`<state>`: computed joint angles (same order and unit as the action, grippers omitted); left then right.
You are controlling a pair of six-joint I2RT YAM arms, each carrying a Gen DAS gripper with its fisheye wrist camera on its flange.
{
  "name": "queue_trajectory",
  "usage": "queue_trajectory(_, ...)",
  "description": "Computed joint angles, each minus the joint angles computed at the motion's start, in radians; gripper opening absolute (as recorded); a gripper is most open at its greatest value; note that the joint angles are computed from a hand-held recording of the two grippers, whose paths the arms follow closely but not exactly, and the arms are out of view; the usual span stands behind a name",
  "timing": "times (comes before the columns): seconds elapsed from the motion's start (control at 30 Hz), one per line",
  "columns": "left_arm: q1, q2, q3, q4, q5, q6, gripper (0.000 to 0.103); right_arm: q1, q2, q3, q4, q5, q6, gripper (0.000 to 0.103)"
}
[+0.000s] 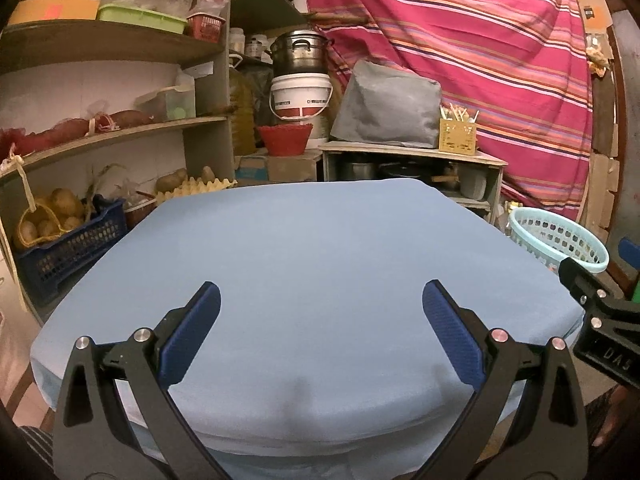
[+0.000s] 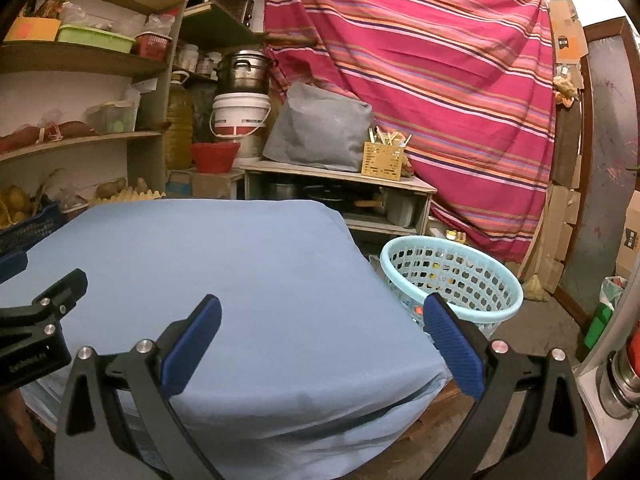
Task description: Collect trash
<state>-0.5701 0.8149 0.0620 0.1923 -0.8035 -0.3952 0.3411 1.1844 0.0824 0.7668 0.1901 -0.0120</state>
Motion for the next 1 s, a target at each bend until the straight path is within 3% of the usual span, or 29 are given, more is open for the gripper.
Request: queue_trajectory(1.0, 0.018, -0.081, -0.009, -0.052, -0.023, 0.026, 0.098, 0.027, 0.019, 0.004, 0.012, 0.009, 0.011, 0.098)
